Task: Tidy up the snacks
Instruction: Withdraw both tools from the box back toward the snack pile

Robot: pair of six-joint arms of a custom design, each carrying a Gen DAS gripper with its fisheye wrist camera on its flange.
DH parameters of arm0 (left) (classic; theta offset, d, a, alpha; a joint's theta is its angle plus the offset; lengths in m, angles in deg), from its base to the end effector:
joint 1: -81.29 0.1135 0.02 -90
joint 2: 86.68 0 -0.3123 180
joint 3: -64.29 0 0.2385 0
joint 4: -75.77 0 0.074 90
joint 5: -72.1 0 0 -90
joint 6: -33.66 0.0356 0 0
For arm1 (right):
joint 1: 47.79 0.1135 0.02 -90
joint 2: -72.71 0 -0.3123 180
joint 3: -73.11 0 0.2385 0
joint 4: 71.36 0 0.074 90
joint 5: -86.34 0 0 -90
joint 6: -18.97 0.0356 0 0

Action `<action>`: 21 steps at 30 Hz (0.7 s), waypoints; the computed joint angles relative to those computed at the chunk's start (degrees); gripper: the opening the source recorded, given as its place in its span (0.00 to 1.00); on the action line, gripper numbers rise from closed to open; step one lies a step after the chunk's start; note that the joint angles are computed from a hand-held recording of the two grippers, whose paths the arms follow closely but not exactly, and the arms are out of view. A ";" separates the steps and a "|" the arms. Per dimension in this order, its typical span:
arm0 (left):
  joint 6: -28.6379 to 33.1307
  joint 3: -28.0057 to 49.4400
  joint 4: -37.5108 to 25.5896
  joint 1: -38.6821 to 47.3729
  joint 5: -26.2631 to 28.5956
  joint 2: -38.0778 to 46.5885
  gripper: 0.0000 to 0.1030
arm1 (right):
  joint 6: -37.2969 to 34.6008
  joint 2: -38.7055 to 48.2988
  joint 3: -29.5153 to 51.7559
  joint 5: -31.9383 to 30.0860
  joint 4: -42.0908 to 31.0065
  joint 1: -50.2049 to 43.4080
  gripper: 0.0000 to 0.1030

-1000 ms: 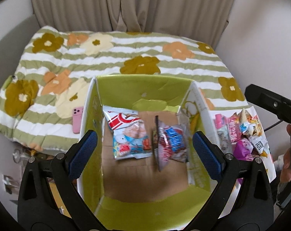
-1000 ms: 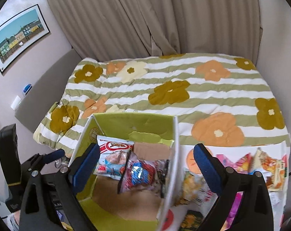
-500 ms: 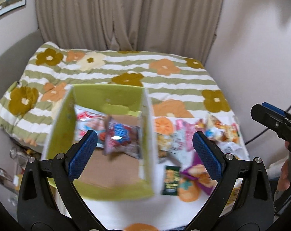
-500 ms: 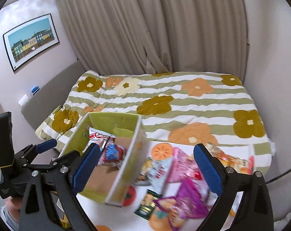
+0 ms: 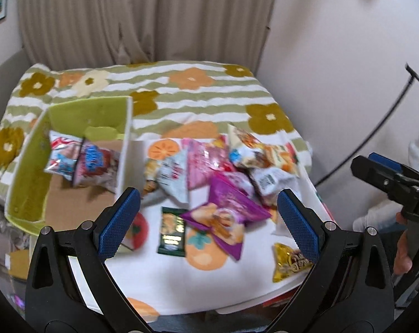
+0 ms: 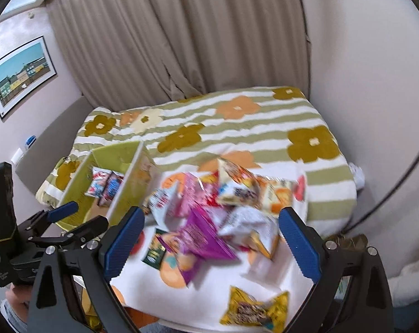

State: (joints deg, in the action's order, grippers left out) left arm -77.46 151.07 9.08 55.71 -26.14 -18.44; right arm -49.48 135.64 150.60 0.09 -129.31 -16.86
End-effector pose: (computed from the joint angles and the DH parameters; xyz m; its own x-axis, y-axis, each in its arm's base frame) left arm 0.1855 -0.0831 0.3980 -0.7496 -0.0365 -0.6608 0.0761 0.9871 -0.1408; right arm 0.1627 0.0948 0.3763 -0.7215 -0.0050 -0.6924 -0.2227 0.9485 0.2251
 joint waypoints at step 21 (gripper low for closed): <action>17.42 -8.42 11.43 -3.26 5.37 16.58 0.96 | 12.45 -10.61 -22.82 2.11 -1.16 -2.31 0.94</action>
